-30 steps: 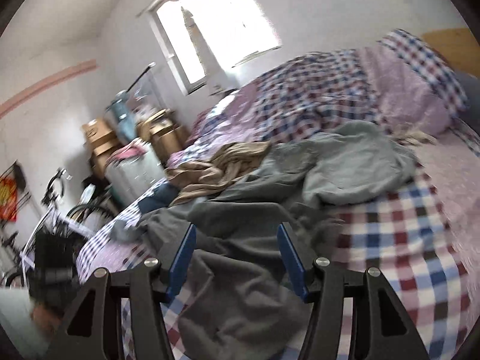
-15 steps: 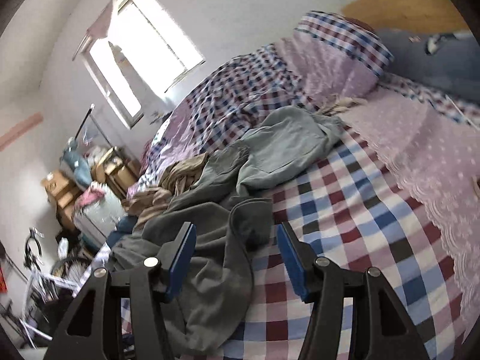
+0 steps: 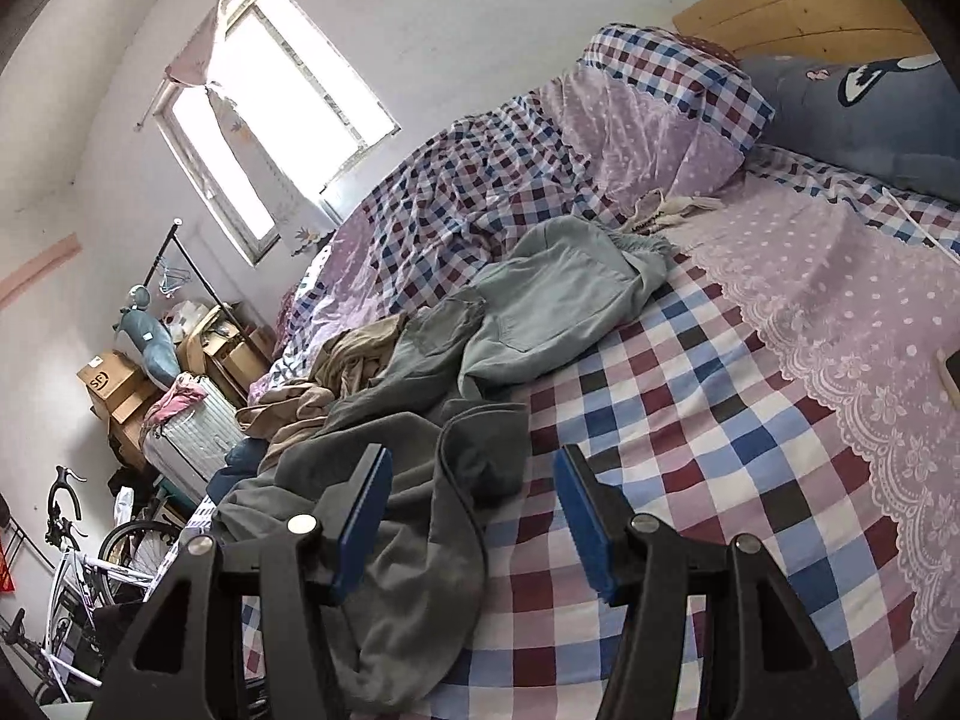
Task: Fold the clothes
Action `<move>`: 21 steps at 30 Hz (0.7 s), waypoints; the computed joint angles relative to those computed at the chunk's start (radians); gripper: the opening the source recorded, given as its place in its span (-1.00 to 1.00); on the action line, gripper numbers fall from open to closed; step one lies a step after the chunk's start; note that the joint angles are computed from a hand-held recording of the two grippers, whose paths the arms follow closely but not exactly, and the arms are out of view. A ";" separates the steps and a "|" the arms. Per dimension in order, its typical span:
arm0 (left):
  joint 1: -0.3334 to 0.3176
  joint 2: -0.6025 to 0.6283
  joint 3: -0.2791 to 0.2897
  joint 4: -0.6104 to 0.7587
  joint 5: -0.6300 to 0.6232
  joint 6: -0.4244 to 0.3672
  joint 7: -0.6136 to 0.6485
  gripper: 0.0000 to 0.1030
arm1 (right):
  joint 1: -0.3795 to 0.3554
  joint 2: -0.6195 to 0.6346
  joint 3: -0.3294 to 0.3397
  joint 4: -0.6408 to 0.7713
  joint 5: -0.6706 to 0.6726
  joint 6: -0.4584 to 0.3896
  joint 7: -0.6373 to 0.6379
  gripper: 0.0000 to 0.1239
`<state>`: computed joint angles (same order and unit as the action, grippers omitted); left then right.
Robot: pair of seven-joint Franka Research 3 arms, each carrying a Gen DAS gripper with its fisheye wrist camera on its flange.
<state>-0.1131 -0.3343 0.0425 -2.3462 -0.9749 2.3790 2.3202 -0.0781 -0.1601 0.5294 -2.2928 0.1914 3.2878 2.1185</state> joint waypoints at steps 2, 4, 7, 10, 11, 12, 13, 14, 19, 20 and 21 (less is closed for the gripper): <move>0.000 -0.004 0.005 0.000 -0.007 -0.009 0.002 -0.88 | -0.036 0.005 0.031 0.006 -0.012 -0.015 0.016 -0.02; -0.003 -0.017 0.018 -0.005 -0.046 -0.020 0.025 -0.94 | -0.045 0.013 0.035 0.012 -0.036 -0.028 0.041 -0.02; 0.001 -0.046 0.031 -0.016 -0.090 -0.031 0.049 -0.95 | -0.073 0.025 0.055 0.021 -0.087 -0.034 0.087 -0.02; 0.009 -0.081 0.045 -0.030 -0.115 -0.037 0.062 -0.96 | -0.090 0.040 0.070 0.036 -0.141 -0.042 0.126 -0.02; 0.013 -0.095 0.053 -0.035 -0.122 -0.040 0.063 -0.96 | -0.083 0.048 0.062 0.041 -0.153 -0.041 0.134 -0.02; 0.020 -0.111 0.058 -0.043 -0.123 -0.035 0.060 -0.96 | -0.077 0.054 0.056 0.046 -0.166 -0.040 0.144 -0.02; 0.026 -0.127 0.063 -0.051 -0.123 -0.030 0.057 -0.96 | -0.044 0.066 0.025 0.053 -0.164 -0.037 0.139 -0.02; 0.031 -0.143 0.070 -0.058 -0.122 -0.024 0.053 -0.96 | 0.017 0.077 -0.030 0.059 -0.143 -0.036 0.118 -0.02; 0.048 -0.226 0.117 -0.102 -0.113 -0.012 0.032 -0.97 | 0.257 0.125 -0.250 0.097 0.026 -0.053 -0.014 -0.02; 0.056 -0.248 0.127 -0.114 -0.104 -0.013 0.016 -0.97 | 0.267 0.132 -0.263 0.104 0.033 -0.055 -0.013 -0.02; 0.059 -0.264 0.135 -0.125 -0.098 -0.013 0.008 -0.97 | 0.304 0.140 -0.291 0.111 0.111 -0.052 -0.068 -0.02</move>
<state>-0.0539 -0.5985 0.1779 -2.4713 -1.0728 2.3660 2.3280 0.2260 -0.0197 0.2383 -2.1814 0.3020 3.2362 2.0504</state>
